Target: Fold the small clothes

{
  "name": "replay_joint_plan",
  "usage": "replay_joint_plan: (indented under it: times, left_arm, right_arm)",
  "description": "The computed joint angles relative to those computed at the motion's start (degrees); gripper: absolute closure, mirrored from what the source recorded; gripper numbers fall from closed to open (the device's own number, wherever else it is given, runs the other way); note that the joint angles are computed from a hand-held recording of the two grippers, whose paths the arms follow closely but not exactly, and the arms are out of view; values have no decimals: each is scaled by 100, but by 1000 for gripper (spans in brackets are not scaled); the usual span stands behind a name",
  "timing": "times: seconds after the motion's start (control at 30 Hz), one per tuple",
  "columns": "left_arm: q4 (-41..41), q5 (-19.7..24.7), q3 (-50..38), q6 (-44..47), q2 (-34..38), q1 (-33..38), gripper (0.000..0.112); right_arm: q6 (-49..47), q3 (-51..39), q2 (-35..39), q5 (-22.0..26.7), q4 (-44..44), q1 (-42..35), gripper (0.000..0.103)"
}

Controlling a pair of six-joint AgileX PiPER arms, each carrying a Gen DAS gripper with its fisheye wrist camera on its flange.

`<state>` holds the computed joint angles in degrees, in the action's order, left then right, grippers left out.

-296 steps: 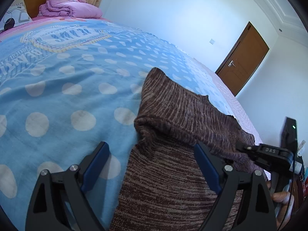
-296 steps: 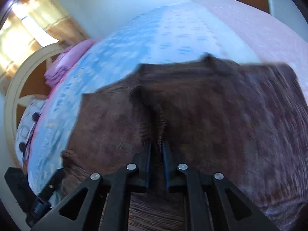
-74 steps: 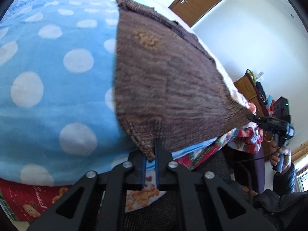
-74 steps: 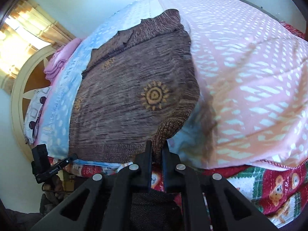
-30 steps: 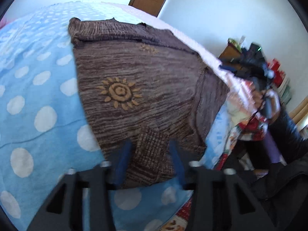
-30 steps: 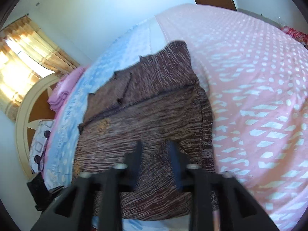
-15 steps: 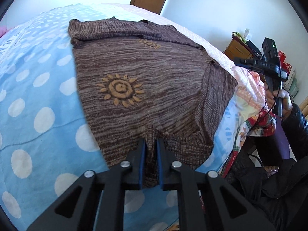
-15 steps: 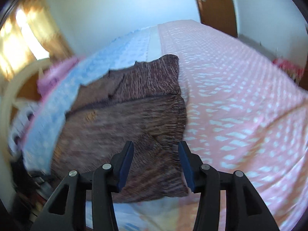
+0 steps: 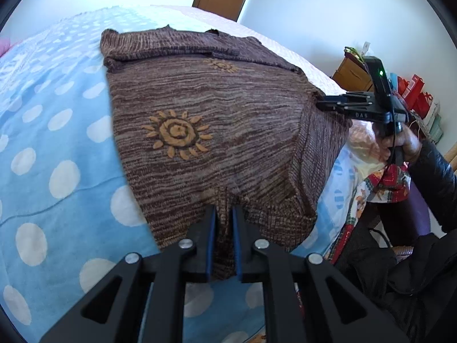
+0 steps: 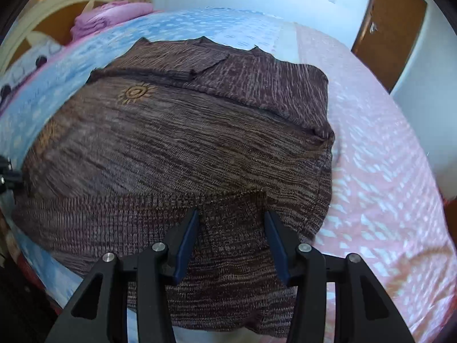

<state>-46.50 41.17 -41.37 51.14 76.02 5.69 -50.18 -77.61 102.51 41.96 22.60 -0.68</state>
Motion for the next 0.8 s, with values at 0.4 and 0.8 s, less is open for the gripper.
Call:
replay_joint_plan:
  times: [0.4,0.8]
  left_arm:
    - [-984,328,-828,218,245,946,108]
    - [-1142,-188,-1299,106,1303,686,108]
  right_arm:
    - [476,-627,-192,90,1156,-634,98]
    - [1121,-1038,582,422,1377,-795,98]
